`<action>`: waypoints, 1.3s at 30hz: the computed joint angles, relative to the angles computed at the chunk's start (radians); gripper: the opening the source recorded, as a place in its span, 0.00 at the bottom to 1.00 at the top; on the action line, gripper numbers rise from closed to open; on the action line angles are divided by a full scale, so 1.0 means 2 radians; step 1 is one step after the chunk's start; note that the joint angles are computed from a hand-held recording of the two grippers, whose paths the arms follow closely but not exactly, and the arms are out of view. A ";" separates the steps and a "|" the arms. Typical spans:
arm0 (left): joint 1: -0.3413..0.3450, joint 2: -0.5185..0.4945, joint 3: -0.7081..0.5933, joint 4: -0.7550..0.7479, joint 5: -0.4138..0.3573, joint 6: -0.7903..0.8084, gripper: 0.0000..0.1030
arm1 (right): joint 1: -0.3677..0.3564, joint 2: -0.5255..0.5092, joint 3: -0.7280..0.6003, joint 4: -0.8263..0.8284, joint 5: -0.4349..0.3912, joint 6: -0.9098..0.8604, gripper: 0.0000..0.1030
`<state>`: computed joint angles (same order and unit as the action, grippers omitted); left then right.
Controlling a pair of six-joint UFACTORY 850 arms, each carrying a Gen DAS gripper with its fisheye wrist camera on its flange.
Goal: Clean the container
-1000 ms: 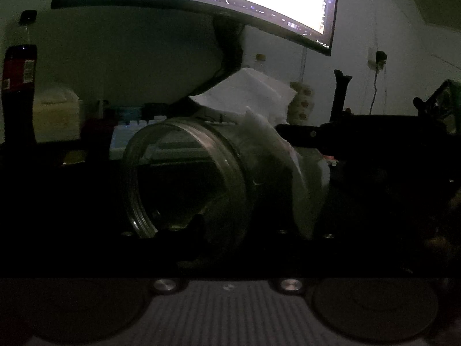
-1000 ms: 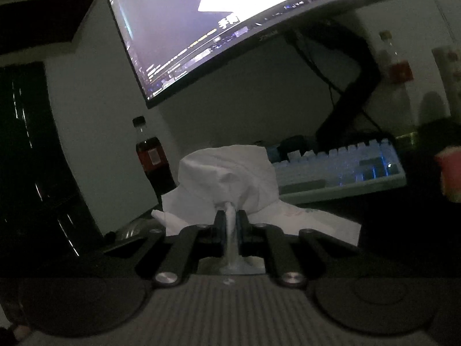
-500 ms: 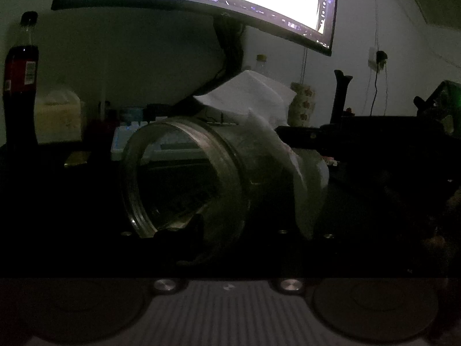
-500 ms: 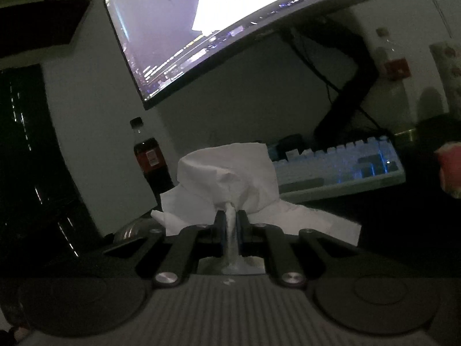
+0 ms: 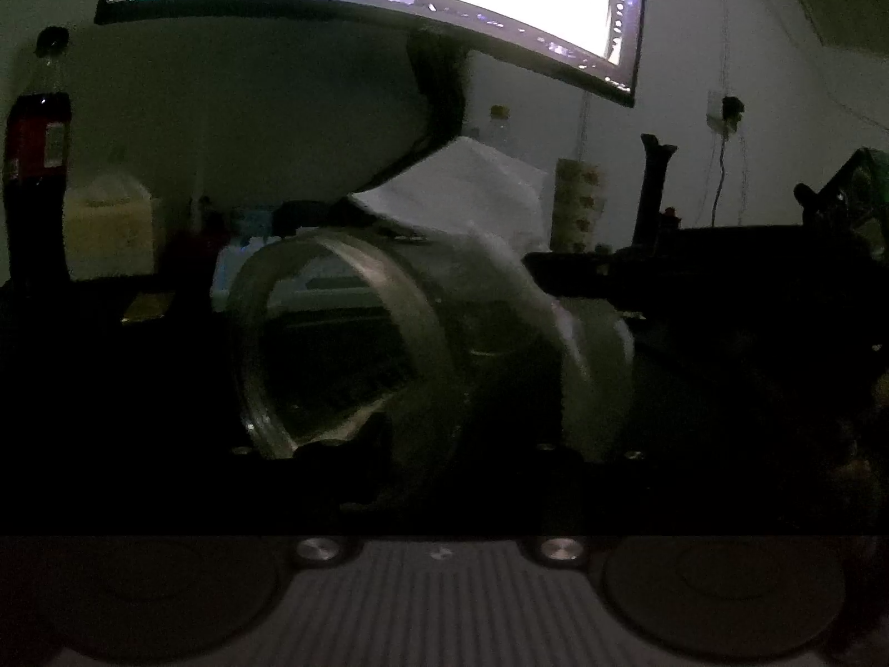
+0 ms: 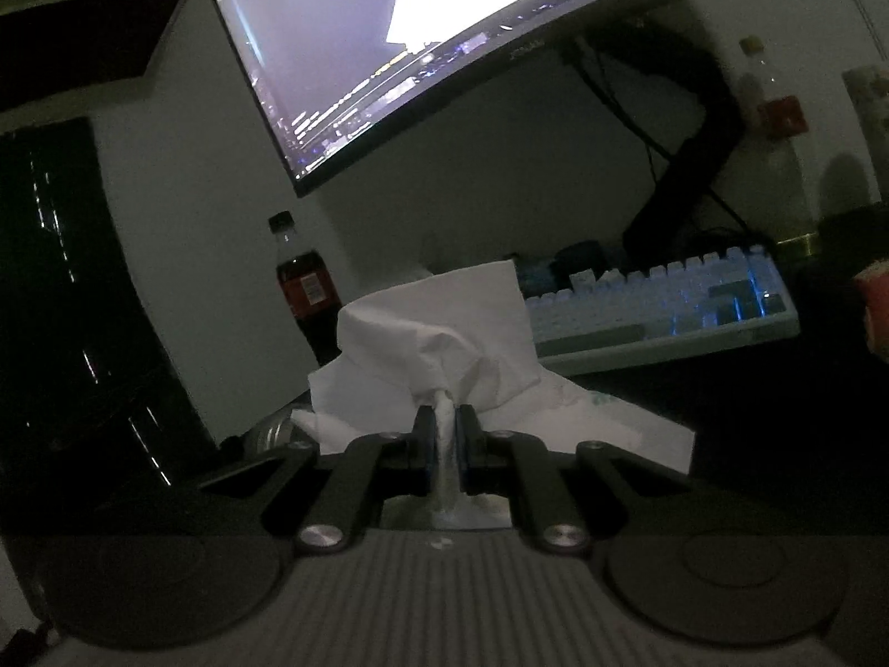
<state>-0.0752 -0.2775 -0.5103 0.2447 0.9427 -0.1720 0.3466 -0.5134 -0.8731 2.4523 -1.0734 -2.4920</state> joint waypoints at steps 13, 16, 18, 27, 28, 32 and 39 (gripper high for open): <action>0.016 -0.015 0.006 0.073 0.070 -0.029 0.11 | -0.005 0.018 0.012 -0.020 -0.012 -0.001 0.10; 0.040 -0.017 0.001 0.140 0.082 -0.097 0.11 | -0.006 0.023 0.017 -0.015 -0.015 -0.006 0.10; 0.057 -0.022 -0.003 0.196 0.103 -0.136 0.11 | -0.005 0.025 0.019 -0.011 -0.019 -0.009 0.10; 0.070 -0.026 -0.014 0.274 0.104 -0.182 0.15 | -0.008 0.040 0.035 -0.018 -0.033 -0.019 0.10; 0.064 -0.022 -0.011 0.256 0.094 -0.169 0.22 | -0.006 0.040 0.034 -0.015 -0.029 -0.021 0.10; 0.038 -0.011 -0.004 0.168 0.045 -0.113 0.34 | -0.005 0.033 0.025 -0.007 -0.008 -0.018 0.10; 0.013 -0.003 0.003 0.072 0.015 -0.034 0.33 | -0.007 0.015 0.009 -0.012 0.000 -0.012 0.10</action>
